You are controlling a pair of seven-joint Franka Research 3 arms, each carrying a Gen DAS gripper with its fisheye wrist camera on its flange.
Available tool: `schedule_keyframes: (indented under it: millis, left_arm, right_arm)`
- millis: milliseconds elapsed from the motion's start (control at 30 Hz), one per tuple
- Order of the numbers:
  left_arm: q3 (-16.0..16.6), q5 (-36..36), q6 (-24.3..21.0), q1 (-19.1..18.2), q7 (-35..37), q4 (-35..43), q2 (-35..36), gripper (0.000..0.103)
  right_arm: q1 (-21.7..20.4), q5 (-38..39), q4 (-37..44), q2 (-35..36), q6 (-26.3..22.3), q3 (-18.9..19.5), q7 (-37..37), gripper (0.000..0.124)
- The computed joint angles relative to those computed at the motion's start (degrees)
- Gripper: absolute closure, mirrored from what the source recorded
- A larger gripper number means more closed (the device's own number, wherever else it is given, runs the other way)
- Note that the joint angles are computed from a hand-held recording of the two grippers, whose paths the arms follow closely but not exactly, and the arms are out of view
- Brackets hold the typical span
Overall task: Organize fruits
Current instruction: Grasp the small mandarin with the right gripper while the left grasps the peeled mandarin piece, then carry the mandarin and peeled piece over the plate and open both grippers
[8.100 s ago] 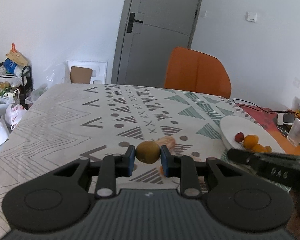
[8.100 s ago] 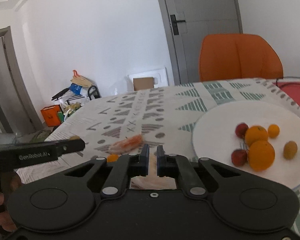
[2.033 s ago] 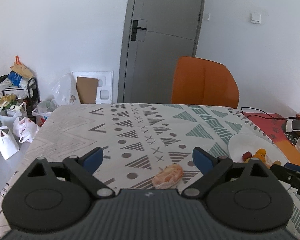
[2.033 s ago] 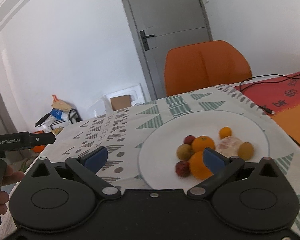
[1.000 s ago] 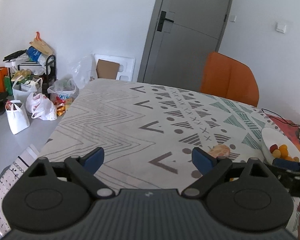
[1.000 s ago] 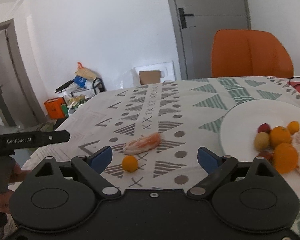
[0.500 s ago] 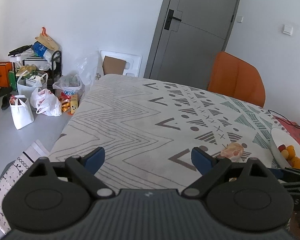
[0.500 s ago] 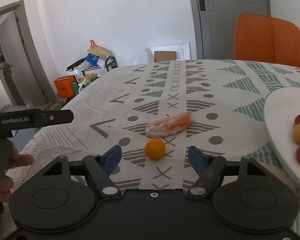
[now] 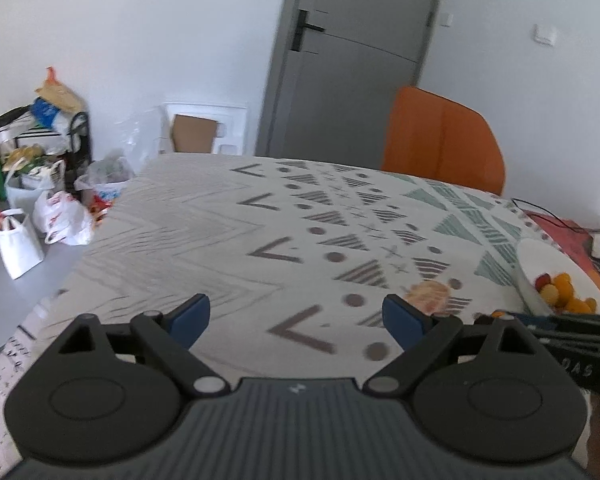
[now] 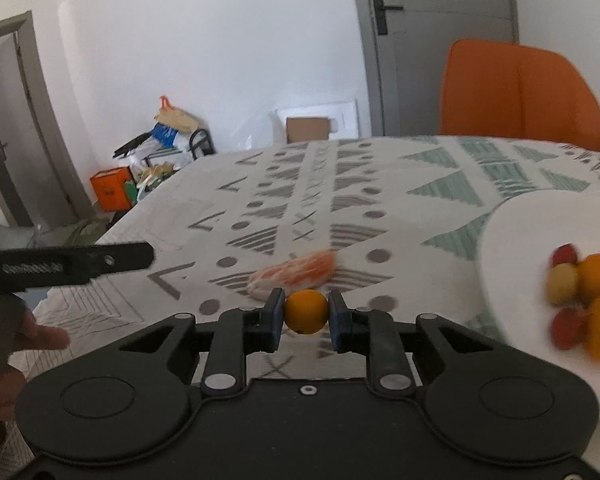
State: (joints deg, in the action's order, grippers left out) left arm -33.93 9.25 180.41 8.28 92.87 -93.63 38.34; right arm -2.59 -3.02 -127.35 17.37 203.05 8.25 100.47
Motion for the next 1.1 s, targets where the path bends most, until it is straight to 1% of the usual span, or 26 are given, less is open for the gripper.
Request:
schedule_keyframes:
  millis: [100, 200, 333, 467, 700, 767, 833, 933, 1033, 1100]
  left_arm:
    - [-0.5, 0.44, -1.28, -0.97, 0.98, 1.51, 1.17, 0.01]
    - [-1.64, 0.09, -2.12, -1.22, 2.71, 2.5, 2.08, 0.013]
    - [-2.64, -0.62, -3.38, -1.82, 5.29, 3.73, 3.11, 0.018]
    - [-2.33, -1.98, -5.46, -3.3, 7.66, 5.47, 4.04, 0.026]
    - [0.35, -4.55, -7.67, -7.84, 10.49, 9.02, 5.46, 0.029]
    - [1.41, -4.98, -8.64, -9.26, 11.01, 10.07, 5.81, 0.032]
    - [2.7, -5.45, -9.05, -10.75, 11.1, 10.79, 5.98, 0.033]
    - [4.82, -5.63, -9.7, -13.15, 10.82, 12.24, 6.43, 0.037]
    - [7.96, -4.97, -9.14, -16.12, 9.43, 13.57, 6.79, 0.037]
    - [9.18, -4.62, -9.2, -17.5, 8.4, 15.24, 7.69, 0.041]
  right_arm:
    - [0.11, 0.81, -1.59, -1.18, 1.1, -0.97, -0.08, 0.103]
    - [0.4, 1.55, -3.04, -2.27, 2.07, -2.02, 0.09, 0.103]
    - [1.06, 2.56, -4.74, -3.5, 3.52, -3.38, 0.02, 0.103]
    - [1.9, 3.8, -5.73, -4.31, 4.68, -4.67, -0.39, 0.103]
    - [1.85, 5.41, -8.27, -5.92, 6.67, -6.44, -0.16, 0.103]
    - [1.64, 5.42, -8.85, -6.08, 7.44, -6.79, 0.2, 0.103]
    - [0.97, 4.53, -9.57, -6.34, 8.05, -6.96, 1.27, 0.103]
    - [0.54, 3.97, -10.42, -6.6, 8.82, -7.37, 2.12, 0.103]
    - [0.03, 3.34, -11.14, -6.88, 9.42, -7.77, 3.1, 0.103]
    - [-0.14, 3.5, -11.54, -6.97, 9.86, -8.09, 3.48, 0.103]
